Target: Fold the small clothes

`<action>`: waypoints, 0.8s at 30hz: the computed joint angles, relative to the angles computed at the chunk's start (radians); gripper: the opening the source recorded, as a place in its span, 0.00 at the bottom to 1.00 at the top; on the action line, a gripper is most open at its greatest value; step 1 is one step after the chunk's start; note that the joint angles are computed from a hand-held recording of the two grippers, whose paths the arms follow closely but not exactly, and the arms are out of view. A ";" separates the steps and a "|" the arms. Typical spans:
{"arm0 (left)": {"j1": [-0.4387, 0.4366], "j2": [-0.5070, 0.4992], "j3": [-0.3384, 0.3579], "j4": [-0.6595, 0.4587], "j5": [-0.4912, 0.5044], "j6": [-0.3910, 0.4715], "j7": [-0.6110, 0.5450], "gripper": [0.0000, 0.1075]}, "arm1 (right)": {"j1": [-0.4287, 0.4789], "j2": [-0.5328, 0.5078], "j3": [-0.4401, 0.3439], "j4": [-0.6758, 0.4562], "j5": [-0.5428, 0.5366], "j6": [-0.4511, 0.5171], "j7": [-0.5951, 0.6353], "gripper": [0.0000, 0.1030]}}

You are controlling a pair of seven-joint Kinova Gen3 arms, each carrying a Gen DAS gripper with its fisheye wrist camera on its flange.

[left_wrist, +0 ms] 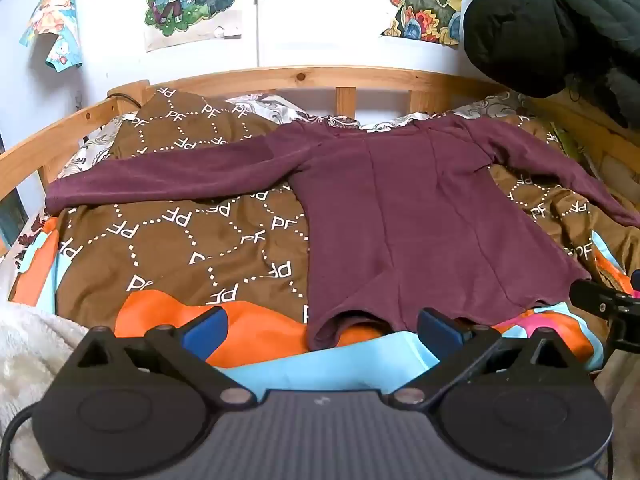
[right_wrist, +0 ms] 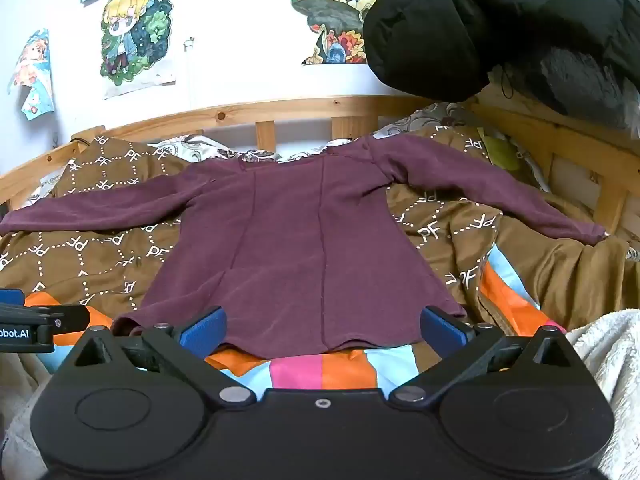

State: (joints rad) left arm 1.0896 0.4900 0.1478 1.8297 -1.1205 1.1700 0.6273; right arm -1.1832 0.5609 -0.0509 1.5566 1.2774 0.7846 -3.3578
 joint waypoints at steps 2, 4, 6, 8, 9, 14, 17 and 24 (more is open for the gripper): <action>-0.002 0.000 0.002 -0.002 0.003 -0.002 -0.006 0.95 | 0.000 0.000 0.000 0.001 0.002 -0.001 -0.003 1.00; -0.003 0.001 0.002 -0.006 0.007 -0.002 -0.014 0.95 | 0.001 -0.001 -0.001 0.001 0.001 -0.002 -0.002 1.00; -0.001 -0.001 0.003 -0.009 0.012 0.001 -0.021 0.95 | 0.002 -0.001 -0.001 0.001 -0.001 -0.002 -0.001 1.00; -0.006 -0.006 0.002 -0.009 0.013 -0.005 -0.028 0.95 | 0.002 -0.001 -0.001 0.001 -0.001 -0.002 -0.001 1.00; -0.004 -0.005 0.002 -0.006 0.012 -0.007 -0.024 0.95 | 0.002 -0.001 -0.001 0.001 -0.001 -0.002 -0.001 1.00; -0.003 -0.004 0.002 -0.005 0.014 -0.009 -0.017 0.95 | 0.001 0.000 -0.001 0.002 -0.003 -0.003 -0.002 1.00; -0.010 -0.009 0.001 -0.003 0.017 -0.019 -0.020 0.95 | 0.001 0.000 0.000 0.003 -0.002 -0.005 -0.006 1.00; -0.011 -0.009 -0.001 0.000 0.016 -0.023 -0.016 0.95 | 0.004 0.001 0.000 0.002 -0.004 -0.009 -0.003 1.00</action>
